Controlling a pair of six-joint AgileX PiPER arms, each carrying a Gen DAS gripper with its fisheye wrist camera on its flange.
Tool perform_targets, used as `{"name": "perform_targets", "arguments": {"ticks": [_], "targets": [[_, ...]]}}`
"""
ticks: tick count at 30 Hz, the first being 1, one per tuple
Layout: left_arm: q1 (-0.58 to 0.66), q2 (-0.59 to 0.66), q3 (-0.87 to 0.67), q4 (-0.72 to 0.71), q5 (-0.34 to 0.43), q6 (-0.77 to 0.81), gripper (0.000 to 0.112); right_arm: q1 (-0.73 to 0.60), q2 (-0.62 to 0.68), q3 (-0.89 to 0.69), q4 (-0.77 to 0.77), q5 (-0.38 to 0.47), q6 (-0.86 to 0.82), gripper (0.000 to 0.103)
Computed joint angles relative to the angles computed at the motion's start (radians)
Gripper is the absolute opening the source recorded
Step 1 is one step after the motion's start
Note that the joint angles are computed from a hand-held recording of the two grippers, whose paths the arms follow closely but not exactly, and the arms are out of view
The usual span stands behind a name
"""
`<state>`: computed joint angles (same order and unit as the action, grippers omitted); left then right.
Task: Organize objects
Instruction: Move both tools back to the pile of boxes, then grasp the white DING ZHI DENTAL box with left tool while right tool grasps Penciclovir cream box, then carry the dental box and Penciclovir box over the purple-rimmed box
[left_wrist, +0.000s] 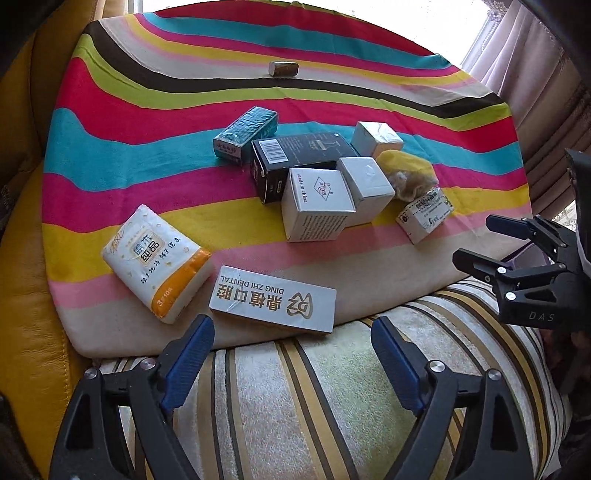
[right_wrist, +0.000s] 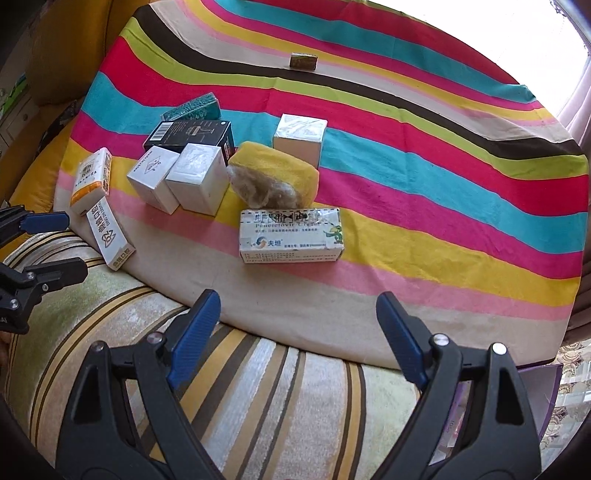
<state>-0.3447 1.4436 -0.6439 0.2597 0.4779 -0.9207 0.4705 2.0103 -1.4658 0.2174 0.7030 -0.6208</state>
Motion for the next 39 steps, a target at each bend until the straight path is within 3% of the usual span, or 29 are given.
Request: {"name": "perform_targets", "arguments": {"ticks": [13,20,22,25,39], "targets": [[0.082,0.141,-0.07,-0.111,0.006,0.198,0.089,0.032,0.145,-0.176,-0.029,0.059,0.032,0.088],[0.101,0.121,-0.04,-0.118,-0.04,0.211,0.086,0.056,0.198,-0.231,-0.078,0.067,0.067,0.088],[0.096,0.116,-0.036,-0.103,-0.038,0.195,0.085,0.053,0.199,-0.229,-0.075,0.063,0.062,0.088],[0.08,0.118,-0.045,-0.075,-0.02,0.175,0.085,0.051,0.198,-0.226,-0.07,0.063,0.052,0.078],[-0.11,0.039,-0.095,0.189,0.126,-0.155,0.084,0.009,0.054,-0.047,-0.025,-0.043,0.011,0.078]]}}
